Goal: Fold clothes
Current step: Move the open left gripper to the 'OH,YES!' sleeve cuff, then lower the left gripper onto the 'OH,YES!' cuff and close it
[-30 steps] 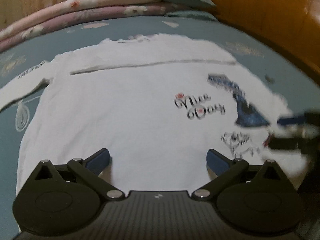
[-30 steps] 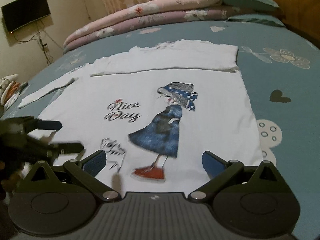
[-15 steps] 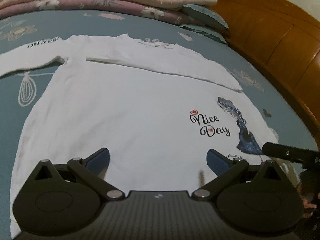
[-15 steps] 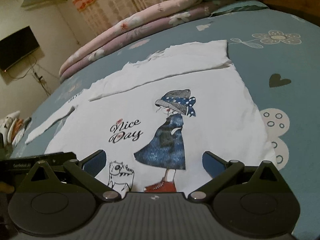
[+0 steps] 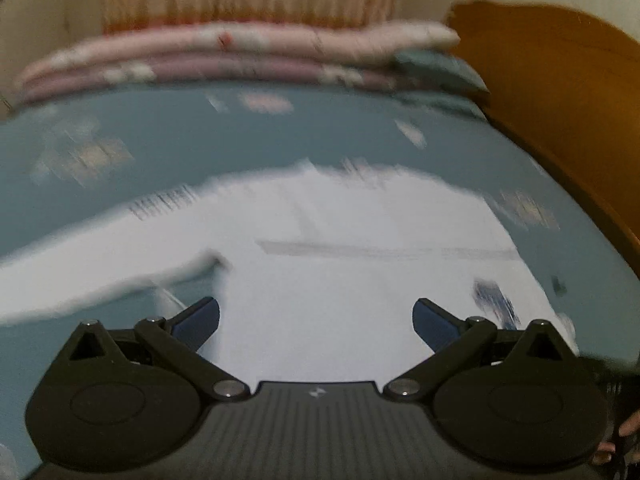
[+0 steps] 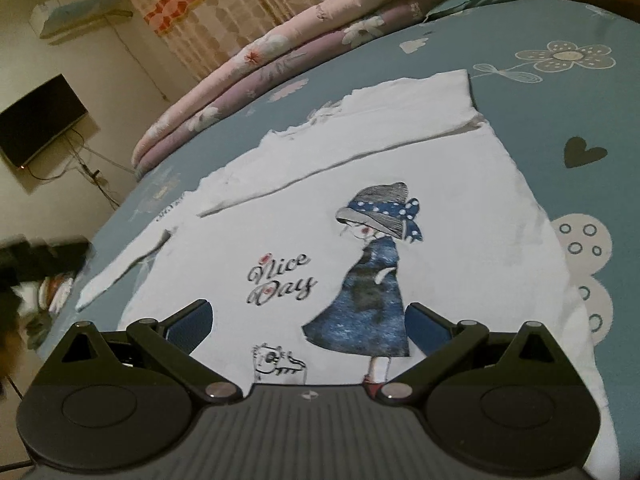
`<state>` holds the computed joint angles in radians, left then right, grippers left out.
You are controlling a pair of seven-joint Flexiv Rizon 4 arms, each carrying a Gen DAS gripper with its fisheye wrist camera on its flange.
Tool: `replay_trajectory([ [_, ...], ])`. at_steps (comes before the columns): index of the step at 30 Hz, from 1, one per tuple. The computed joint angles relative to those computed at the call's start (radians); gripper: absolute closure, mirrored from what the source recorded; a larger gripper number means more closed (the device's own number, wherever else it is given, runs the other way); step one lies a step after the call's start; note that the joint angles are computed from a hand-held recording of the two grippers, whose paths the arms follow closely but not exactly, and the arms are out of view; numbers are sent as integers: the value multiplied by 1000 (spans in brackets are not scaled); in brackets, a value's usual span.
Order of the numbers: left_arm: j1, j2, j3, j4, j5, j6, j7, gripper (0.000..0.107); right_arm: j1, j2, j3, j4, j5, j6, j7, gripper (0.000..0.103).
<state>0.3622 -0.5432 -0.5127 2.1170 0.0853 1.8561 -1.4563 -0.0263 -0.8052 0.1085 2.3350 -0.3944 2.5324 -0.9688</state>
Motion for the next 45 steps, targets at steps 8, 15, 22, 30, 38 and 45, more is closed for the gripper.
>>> replay_trajectory([
  [8,403,-60,-255,17,38,16,-66,5,16,-9,-2,-10,3,1,-14,0],
  [15,649,-296,-359,20,103,59,-184,6,104,1,-21,-8,101,23,-125,0],
  [22,760,-506,-409,-21,154,76,-244,14,164,12,0,-19,169,0,-128,0],
  [30,787,-647,-436,-90,168,53,-249,15,245,51,-8,-44,215,-98,-137,0],
  [38,801,-779,-475,-157,139,38,-241,15,342,109,-29,-78,281,-201,-220,0],
  [45,779,-846,-489,-218,133,55,-251,15,401,116,-46,-110,345,-265,-272,0],
])
